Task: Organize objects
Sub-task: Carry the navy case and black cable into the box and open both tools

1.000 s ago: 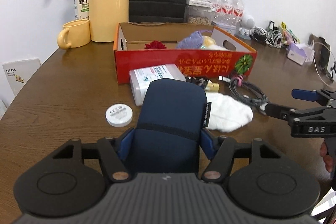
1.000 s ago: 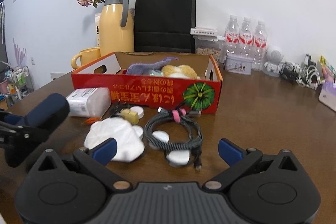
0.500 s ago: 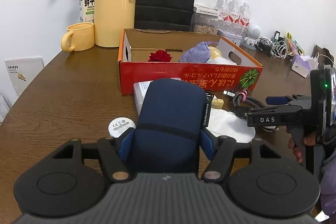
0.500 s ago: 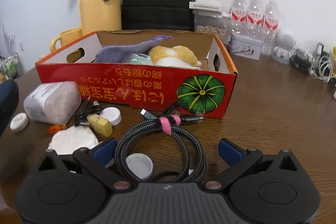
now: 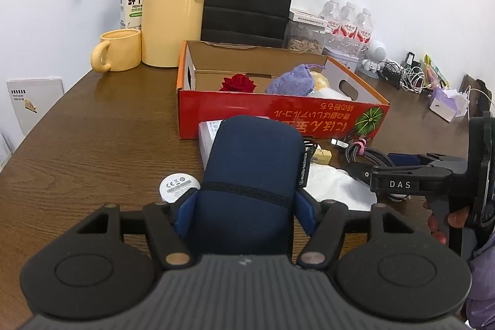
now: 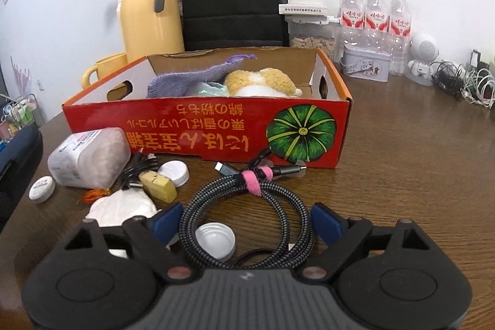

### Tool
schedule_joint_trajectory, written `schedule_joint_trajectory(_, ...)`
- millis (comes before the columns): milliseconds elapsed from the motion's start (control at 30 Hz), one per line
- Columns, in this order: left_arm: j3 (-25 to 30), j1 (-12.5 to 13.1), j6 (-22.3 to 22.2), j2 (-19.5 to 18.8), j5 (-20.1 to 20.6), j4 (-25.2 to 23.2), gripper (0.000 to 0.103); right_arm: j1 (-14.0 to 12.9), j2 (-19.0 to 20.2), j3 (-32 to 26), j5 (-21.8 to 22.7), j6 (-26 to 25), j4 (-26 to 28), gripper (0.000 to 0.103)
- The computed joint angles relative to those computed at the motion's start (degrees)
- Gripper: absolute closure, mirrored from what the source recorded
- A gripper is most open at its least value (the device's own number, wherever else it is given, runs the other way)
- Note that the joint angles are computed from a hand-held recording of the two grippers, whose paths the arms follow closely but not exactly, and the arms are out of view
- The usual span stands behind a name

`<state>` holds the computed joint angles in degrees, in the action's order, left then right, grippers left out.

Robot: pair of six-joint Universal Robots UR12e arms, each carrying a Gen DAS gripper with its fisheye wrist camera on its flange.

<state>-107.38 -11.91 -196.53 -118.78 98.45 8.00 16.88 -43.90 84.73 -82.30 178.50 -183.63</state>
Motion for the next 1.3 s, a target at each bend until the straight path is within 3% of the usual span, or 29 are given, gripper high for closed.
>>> schedule_joint_trajectory(500,1.07,0.26,0.66,0.12,-0.33,0.72,0.037,0.14,-1.45,3.65,0.01,0.21,-11.74,0.016)
schedule_joint_trajectory(733,5.12,0.25,1.76,-0.94,-0.21,1.6,0.037,0.45,-1.45,1.31,1.19,-1.05,-14.91,0.016)
schedule_joint_trajectory(967,11.27,1.03,0.28,-3.7,-0.55,0.84,0.037,1.58,0.94,-5.36,1.05,-2.59,-13.61,0.016)
schedule_joint_trajectory(1300,20.39,2.72,-2.87,-9.45,0.07,-3.51,0.037,2.7,7.75,-18.35,-0.36,-4.14,-5.07,0.016)
